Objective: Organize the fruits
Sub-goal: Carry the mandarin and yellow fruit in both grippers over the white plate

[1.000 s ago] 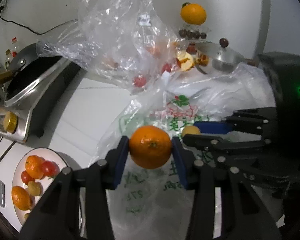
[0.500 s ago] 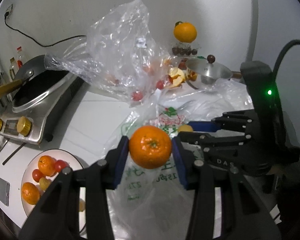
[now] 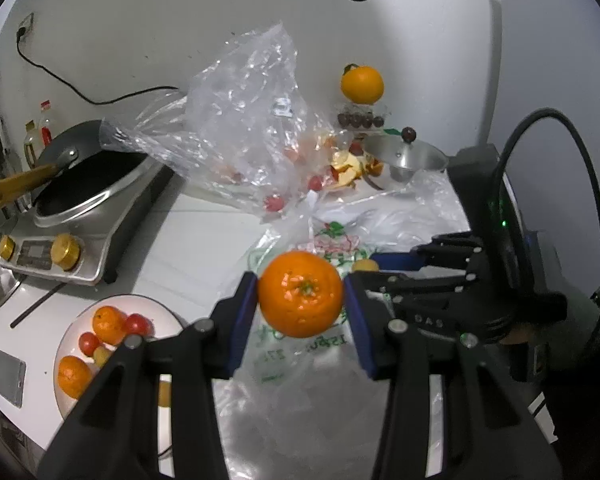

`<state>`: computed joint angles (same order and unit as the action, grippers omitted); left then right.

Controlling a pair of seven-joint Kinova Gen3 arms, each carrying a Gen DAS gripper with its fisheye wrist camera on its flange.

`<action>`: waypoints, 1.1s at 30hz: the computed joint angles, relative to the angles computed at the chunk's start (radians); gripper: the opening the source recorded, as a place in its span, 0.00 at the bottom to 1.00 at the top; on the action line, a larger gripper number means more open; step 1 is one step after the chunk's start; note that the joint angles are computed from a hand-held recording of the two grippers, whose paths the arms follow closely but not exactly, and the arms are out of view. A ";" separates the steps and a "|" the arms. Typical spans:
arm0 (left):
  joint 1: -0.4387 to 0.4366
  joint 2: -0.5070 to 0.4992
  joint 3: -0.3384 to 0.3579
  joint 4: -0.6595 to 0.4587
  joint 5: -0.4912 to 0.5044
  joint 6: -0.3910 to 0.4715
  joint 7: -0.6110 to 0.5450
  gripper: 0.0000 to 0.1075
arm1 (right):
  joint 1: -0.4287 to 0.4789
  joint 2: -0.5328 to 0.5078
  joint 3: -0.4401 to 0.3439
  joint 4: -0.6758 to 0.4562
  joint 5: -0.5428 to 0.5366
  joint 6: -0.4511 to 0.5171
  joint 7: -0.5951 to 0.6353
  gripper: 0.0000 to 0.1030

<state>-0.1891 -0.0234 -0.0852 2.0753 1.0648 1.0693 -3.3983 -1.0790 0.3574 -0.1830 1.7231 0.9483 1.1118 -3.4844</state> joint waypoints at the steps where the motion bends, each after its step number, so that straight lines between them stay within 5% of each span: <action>1: -0.003 0.000 -0.004 0.000 0.000 0.003 -0.002 0.42 | -0.003 0.000 -0.001 -0.003 0.000 0.006 0.001 0.26; 14: -0.075 0.019 -0.041 0.007 0.006 0.018 -0.048 0.42 | -0.078 0.035 0.000 -0.125 0.074 0.117 0.069 0.26; 33: -0.139 0.089 -0.025 -0.014 0.030 -0.065 -0.045 0.42 | -0.094 0.098 0.055 -0.257 0.059 0.050 0.225 0.26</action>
<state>-0.3286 0.0658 -0.1106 2.0616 1.0953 1.0038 -3.4433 -1.1728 0.4553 -0.1276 1.4665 1.0076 1.1620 -3.2595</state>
